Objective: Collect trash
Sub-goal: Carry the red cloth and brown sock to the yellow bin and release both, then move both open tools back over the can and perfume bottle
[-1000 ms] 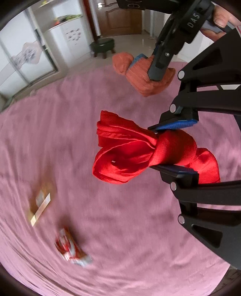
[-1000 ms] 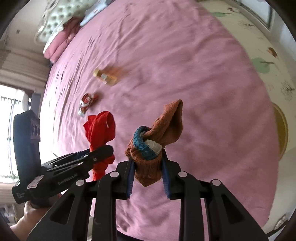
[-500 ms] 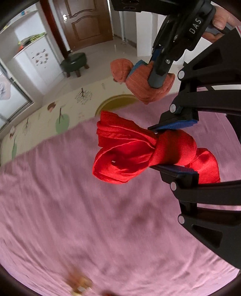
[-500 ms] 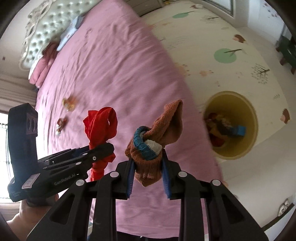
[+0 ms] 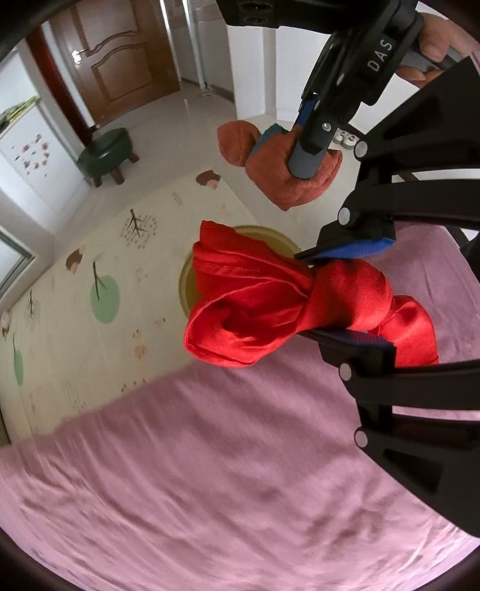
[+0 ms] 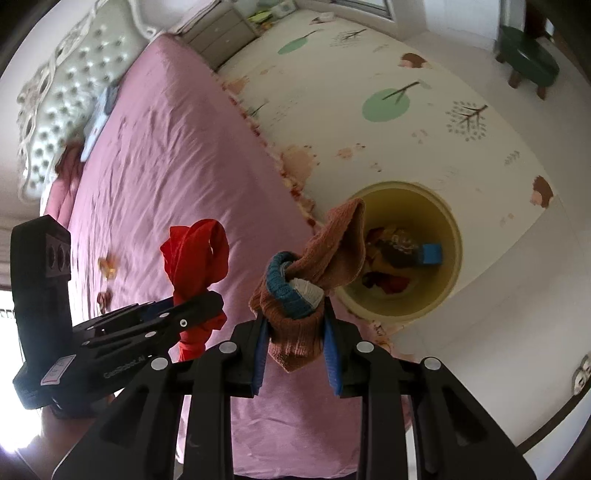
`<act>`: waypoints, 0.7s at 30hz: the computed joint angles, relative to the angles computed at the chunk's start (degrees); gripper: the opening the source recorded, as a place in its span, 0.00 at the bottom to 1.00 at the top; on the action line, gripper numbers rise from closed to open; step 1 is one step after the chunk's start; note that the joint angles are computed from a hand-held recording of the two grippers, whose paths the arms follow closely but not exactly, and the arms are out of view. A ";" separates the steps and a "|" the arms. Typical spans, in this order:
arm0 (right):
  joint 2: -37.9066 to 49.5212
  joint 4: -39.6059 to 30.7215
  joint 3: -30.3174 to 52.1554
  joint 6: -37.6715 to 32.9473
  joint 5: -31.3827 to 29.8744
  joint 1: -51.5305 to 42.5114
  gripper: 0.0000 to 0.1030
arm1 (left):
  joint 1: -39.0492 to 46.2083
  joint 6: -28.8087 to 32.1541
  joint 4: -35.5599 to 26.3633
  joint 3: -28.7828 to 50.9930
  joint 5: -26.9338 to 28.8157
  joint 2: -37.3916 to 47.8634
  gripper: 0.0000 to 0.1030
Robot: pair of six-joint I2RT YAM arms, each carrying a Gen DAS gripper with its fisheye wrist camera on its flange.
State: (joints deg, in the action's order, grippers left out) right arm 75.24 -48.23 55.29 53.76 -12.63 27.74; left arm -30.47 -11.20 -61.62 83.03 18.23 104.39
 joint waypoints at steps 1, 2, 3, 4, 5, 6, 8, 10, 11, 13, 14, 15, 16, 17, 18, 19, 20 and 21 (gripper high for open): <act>-0.62 -0.31 -0.49 -0.55 -0.31 -1.05 0.25 | -1.01 -0.33 -0.17 1.49 -0.11 1.21 0.33; -1.36 -0.57 -1.22 -1.27 -0.69 -2.42 0.25 | -1.82 -0.56 -0.27 2.70 -0.20 2.23 0.33; -1.98 -0.81 -1.81 -2.05 -1.02 -3.76 0.25 | -2.73 -0.78 -0.42 4.14 -0.14 3.44 0.33; -2.52 -0.93 -2.37 -2.63 -1.22 -4.75 0.25 | -3.62 -0.98 -0.58 5.67 -0.15 4.67 0.33; -2.97 -1.17 -2.72 -3.21 -1.47 -5.81 0.26 | -4.16 -0.96 -0.68 6.63 -0.22 5.48 0.33; -3.48 -1.42 -3.14 -3.86 -1.76 -7.09 0.26 | -4.86 -1.03 -1.01 8.26 -0.27 6.77 0.33; -4.41 -1.70 -3.77 -4.98 -2.47 -9.62 0.32 | -6.05 -1.01 -1.81 11.52 0.14 9.28 0.35; -4.73 -2.76 -3.74 -5.81 -2.11 -11.81 0.44 | -6.99 -0.95 -3.38 14.71 -0.41 11.82 0.54; -4.82 -3.09 -3.69 -5.88 -1.68 -12.62 0.49 | -7.29 -1.26 -3.55 15.64 -1.08 12.56 0.68; -5.56 -3.49 -4.21 -6.64 -1.56 -15.13 0.49 | -7.60 -1.27 -3.54 17.09 -1.48 13.85 0.70; -5.84 -3.65 -4.40 -6.84 -1.64 -16.01 0.49 | -8.01 -1.47 -4.03 18.41 -1.79 14.92 0.70; -6.00 -3.76 -4.49 -7.08 -1.70 -16.75 0.49 | -8.07 -1.30 -4.48 19.29 -1.84 15.61 0.70; -6.13 -3.82 -4.60 -7.31 -1.77 -17.50 0.49 | -8.11 -1.18 -4.66 19.78 -1.89 15.91 0.70; -6.16 -3.87 -4.70 -7.54 -1.86 -17.99 0.49 | -8.09 -0.97 -4.81 20.19 -2.20 16.14 0.70; -6.18 -3.95 -4.77 -7.70 -1.89 -18.36 0.49 | -8.06 -0.84 -4.96 20.44 -2.36 16.25 0.70; -6.32 -4.26 -4.61 -7.47 -1.72 -18.07 0.49 | -8.14 -0.87 -5.24 20.93 -2.48 16.45 0.70; -6.16 -4.28 -4.52 -7.50 -1.75 -17.98 0.49 | -8.07 -0.84 -5.31 20.97 -2.54 16.43 0.70; -5.92 -4.28 -4.34 -7.53 -1.84 -17.75 0.49 | -7.86 -0.86 -5.26 20.85 -2.61 16.27 0.70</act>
State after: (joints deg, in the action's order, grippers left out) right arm 69.33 -52.51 50.94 46.23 -14.48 9.98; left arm -38.33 -12.06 -66.88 103.88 15.62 120.66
